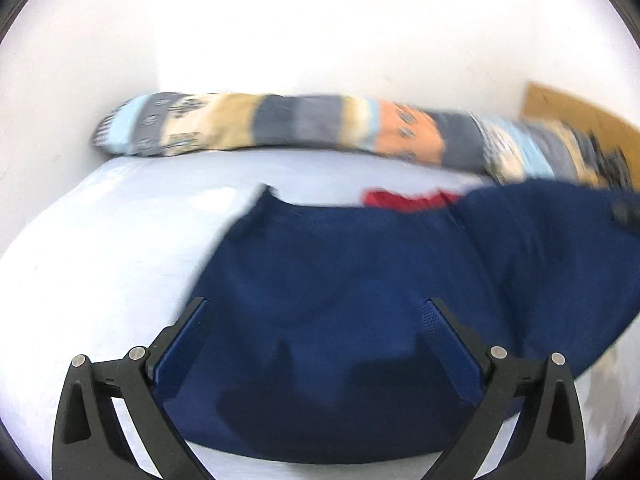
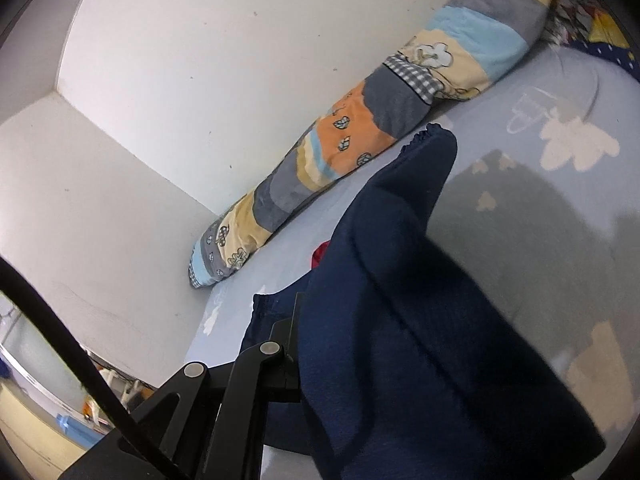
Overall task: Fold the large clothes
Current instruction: 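Fold the held side over the jacket body with the right tool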
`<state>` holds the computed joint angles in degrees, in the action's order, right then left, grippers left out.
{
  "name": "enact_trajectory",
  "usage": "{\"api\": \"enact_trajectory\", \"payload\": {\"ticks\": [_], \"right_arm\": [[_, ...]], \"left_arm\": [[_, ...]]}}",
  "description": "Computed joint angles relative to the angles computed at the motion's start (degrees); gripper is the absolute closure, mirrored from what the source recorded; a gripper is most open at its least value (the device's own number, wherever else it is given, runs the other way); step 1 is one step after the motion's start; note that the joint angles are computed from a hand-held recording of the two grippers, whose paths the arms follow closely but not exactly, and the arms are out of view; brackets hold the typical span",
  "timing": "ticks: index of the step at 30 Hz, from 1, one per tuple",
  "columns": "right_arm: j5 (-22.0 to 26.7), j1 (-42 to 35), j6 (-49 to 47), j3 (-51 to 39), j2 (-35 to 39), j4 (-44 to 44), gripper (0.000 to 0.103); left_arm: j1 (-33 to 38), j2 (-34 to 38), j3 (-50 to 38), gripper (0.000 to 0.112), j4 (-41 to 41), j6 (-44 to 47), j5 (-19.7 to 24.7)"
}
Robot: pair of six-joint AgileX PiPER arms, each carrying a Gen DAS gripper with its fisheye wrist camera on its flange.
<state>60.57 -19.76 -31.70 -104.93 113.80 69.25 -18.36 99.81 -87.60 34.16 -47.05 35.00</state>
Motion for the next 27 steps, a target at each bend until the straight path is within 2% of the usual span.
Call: {"api": "enact_trajectory", "payload": {"ticks": [6, 10, 14, 21, 24, 27], "right_arm": [[-2.6, 6.0, 4.6, -3.9, -1.8, -7.2, 0.090], [-3.9, 11.3, 8.3, -6.4, -2.9, -13.3, 0.090], [-5.3, 16.8, 12.9, -8.8, -2.8, -19.2, 0.090], [-10.2, 27.8, 20.5, -10.2, -1.5, -28.4, 0.090], [-14.6, 35.4, 26.3, -12.0, 1.1, -36.6, 0.090], [-16.6, 41.8, 31.3, -15.0, 5.0, -45.8, 0.090]], "left_arm": [[6.8, -2.3, 2.3, 0.009, -6.5, 2.4, -0.9], [8.0, -3.7, 3.1, 0.009, -1.0, -3.1, 0.1], [10.6, -8.2, 6.9, 0.009, 1.2, -6.6, -0.4], [17.8, -13.7, 11.6, 0.009, -1.8, -6.0, -0.8], [21.1, -15.6, 13.3, 0.009, -5.3, -3.4, -1.3], [23.6, -17.1, 14.7, 0.009, -7.8, -0.8, -2.2]]}}
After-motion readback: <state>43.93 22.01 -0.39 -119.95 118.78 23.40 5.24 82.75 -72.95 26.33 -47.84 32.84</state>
